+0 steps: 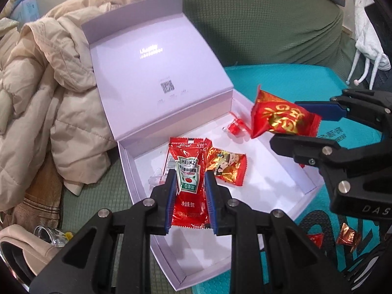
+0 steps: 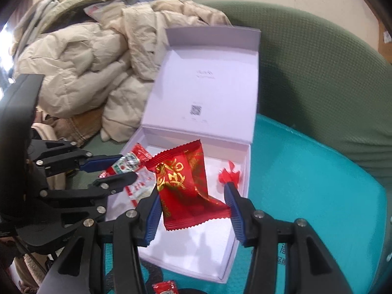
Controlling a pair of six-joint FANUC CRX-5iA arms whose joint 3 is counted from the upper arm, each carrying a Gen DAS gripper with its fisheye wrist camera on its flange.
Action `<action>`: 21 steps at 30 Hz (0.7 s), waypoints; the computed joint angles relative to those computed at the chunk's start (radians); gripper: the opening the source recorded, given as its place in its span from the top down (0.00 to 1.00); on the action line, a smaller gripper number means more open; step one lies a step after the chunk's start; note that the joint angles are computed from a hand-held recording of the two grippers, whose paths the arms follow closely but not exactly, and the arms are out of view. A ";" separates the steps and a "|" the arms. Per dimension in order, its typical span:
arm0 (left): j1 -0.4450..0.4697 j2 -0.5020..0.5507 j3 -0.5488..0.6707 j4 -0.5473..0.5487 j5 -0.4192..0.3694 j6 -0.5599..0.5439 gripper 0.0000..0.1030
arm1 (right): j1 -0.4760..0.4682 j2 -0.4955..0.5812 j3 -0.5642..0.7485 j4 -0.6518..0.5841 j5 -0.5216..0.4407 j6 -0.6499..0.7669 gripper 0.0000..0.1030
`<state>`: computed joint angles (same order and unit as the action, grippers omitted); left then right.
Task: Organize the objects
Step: 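Lower the candy packet and ketchup sachet into the box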
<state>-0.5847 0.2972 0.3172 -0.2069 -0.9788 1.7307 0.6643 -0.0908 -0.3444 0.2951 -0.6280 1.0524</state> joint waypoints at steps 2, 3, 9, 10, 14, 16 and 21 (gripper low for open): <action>0.004 0.013 0.002 0.000 -0.008 0.002 0.79 | -0.005 0.014 0.003 -0.016 -0.003 0.003 0.51; 0.003 0.019 0.003 -0.012 -0.014 0.007 0.79 | -0.006 0.020 0.004 -0.022 -0.003 0.005 0.51; 0.008 0.038 -0.009 -0.021 -0.022 -0.003 0.79 | 0.004 0.040 -0.008 -0.010 -0.006 -0.020 0.51; 0.011 0.041 -0.012 -0.016 -0.023 -0.006 0.79 | 0.004 0.044 -0.006 -0.022 -0.008 -0.016 0.51; 0.013 0.046 -0.025 0.000 -0.022 -0.026 0.79 | 0.012 0.053 -0.019 -0.019 -0.008 -0.034 0.51; 0.015 0.051 -0.029 0.016 -0.020 -0.041 0.79 | 0.012 0.056 -0.018 -0.040 -0.009 -0.025 0.51; 0.014 0.057 -0.040 0.045 -0.016 -0.083 0.79 | 0.019 0.075 -0.006 -0.050 -0.042 -0.021 0.51</action>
<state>-0.5709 0.3541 0.2769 -0.1616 -0.9951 1.6473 0.6831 -0.0160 -0.3506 0.2447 -0.6700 1.0316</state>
